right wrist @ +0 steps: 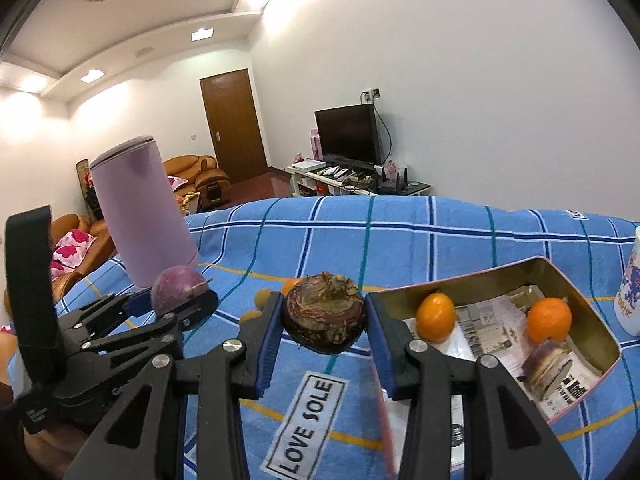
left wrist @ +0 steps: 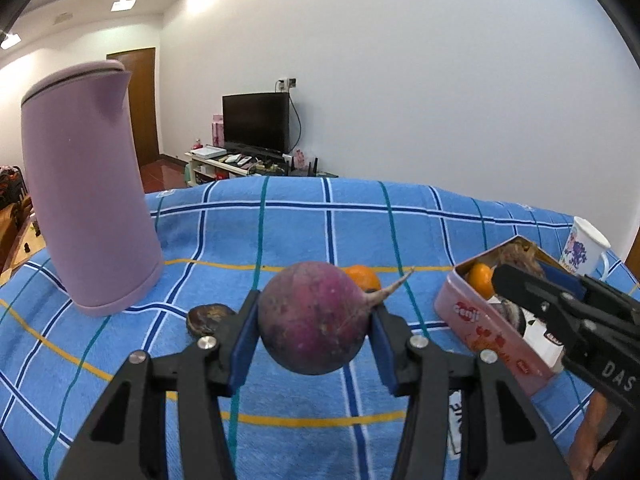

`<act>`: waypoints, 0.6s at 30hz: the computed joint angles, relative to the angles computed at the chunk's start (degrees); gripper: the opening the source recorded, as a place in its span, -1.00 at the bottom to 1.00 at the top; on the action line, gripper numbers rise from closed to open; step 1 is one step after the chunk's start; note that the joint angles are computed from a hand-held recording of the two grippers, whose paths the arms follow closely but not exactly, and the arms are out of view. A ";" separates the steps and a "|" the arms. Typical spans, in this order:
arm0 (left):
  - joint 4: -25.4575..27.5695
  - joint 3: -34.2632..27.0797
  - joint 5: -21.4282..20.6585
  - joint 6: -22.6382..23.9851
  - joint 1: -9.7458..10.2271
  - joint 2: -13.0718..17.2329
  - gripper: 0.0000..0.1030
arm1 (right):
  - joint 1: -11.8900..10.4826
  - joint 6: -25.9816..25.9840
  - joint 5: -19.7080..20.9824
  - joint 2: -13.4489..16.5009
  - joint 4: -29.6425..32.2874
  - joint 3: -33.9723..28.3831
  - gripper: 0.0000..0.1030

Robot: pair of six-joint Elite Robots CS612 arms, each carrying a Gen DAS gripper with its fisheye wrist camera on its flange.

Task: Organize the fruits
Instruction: 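Carry the mangosteen and turnip into the pink tin and open both tools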

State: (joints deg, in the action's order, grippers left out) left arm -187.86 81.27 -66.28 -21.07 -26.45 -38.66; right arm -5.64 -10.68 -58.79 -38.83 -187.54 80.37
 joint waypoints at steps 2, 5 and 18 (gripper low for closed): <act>0.14 -0.15 0.58 0.36 -0.33 -0.06 0.01 | -0.17 -0.50 -0.58 -0.04 -0.46 0.15 -0.17; 0.62 -0.66 1.26 1.03 -0.85 -0.06 0.01 | -0.44 -1.89 -1.91 -0.03 -1.41 0.37 -0.17; 1.80 -5.45 2.28 5.89 -3.24 1.59 0.01 | -2.84 -1.21 -3.93 0.46 -3.10 -0.43 -0.17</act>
State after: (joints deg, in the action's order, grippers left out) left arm -186.06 75.83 -64.00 -15.17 -29.69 -37.08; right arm -8.48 -11.89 -62.72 -38.38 -190.64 79.94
